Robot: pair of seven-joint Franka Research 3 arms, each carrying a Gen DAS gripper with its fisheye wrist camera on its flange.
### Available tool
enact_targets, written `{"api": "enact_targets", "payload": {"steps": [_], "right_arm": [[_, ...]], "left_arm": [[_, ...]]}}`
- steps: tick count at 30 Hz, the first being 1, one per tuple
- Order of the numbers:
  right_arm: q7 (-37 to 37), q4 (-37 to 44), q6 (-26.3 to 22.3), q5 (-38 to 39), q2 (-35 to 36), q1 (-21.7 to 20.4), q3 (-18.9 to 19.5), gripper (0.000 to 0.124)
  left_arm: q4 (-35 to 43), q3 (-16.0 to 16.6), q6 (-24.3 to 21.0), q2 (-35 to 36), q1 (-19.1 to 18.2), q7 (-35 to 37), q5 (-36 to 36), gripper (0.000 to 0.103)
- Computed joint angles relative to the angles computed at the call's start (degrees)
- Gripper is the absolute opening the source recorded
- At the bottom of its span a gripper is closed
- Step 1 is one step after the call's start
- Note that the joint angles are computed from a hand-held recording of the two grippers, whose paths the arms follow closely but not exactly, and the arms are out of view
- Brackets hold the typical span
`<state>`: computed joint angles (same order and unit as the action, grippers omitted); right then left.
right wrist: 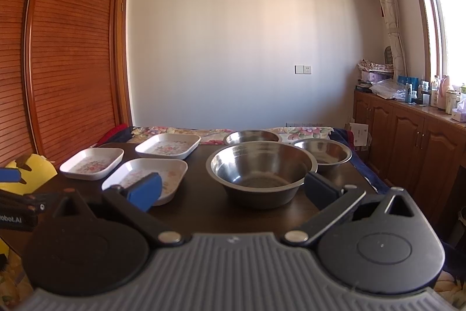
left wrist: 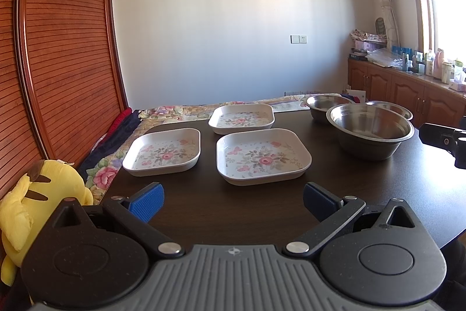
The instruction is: Organize plates and bowls
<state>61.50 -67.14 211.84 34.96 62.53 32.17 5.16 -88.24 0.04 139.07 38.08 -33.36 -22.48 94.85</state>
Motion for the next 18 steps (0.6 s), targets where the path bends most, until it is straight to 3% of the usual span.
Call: {"api": "enact_targets", "payload": {"steps": [13, 18], "right_arm": [[-0.86, 1.89, -1.60, 1.28, 1.11, 0.53, -0.76, 0.103], [-2.08, 5.88, -4.22, 3.37, 3.23, 1.87, -2.81, 0.103]], "left_arm": [[0.66, 0.12, 2.29, 0.67, 1.03, 2.03, -2.45, 0.103], [0.91, 0.34, 4.37, 1.03, 2.07, 3.81, -4.46, 0.103]]}}
